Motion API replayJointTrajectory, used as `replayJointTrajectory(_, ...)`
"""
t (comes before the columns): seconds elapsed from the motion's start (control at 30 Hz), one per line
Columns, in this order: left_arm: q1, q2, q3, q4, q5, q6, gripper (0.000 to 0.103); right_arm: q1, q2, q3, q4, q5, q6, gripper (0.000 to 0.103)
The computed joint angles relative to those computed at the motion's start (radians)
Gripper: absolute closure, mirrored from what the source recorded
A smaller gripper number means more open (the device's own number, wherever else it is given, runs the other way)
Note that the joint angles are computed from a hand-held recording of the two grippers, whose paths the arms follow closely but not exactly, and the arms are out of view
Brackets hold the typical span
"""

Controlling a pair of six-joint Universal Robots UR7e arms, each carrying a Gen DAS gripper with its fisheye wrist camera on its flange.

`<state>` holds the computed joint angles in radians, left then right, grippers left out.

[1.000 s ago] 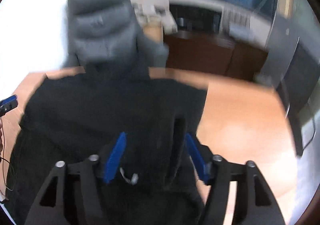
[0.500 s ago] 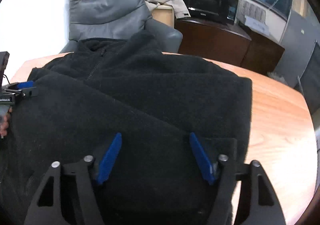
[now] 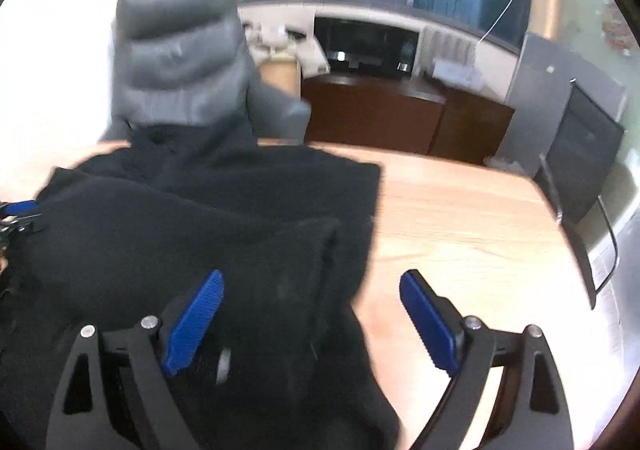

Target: Fold clothes

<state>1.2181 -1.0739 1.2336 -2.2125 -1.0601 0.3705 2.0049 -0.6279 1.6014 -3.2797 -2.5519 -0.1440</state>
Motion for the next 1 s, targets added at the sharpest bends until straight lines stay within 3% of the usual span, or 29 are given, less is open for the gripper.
replayJointTrajectory(0.1,-0.009,-0.101,0.034,0.066,-0.005,-0.061,0.000,0.057,-0.116,0.152,0.141,0.009,0.196,0.009)
replayJointTrajectory(0.17,-0.010,-0.170,0.043,0.206,0.003,-0.127,0.000,0.093,-0.187,0.230,0.252,0.034,0.327,0.009)
replayJointTrajectory(0.27,-0.013,-0.268,0.037,0.461,0.028,-0.240,0.000,0.136,-0.269,0.298,0.480,0.140,0.541,0.009)
replayJointTrajectory(0.47,-0.055,-0.474,0.019,0.956,0.188,-0.569,0.001,0.226,-0.367,0.382,0.775,0.212,0.689,0.009)
replayJointTrajectory(0.67,-0.154,-0.595,-0.058,1.435,0.325,-0.898,0.001,0.241,-0.518,0.431,1.036,0.225,0.774,0.009)
replayJointTrajectory(0.8,-0.174,-0.639,-0.083,1.618,0.289,-1.056,0.001,0.240,-0.653,0.479,1.126,0.211,0.787,0.009)
replayJointTrajectory(0.9,-0.155,-0.673,0.004,1.521,0.188,-0.966,0.001,0.233,-0.686,0.522,1.057,0.218,0.693,0.009)
replayJointTrajectory(1.0,-0.121,-0.660,0.116,1.328,0.051,-0.778,0.002,0.191,-0.668,0.576,0.913,0.334,0.601,0.010)
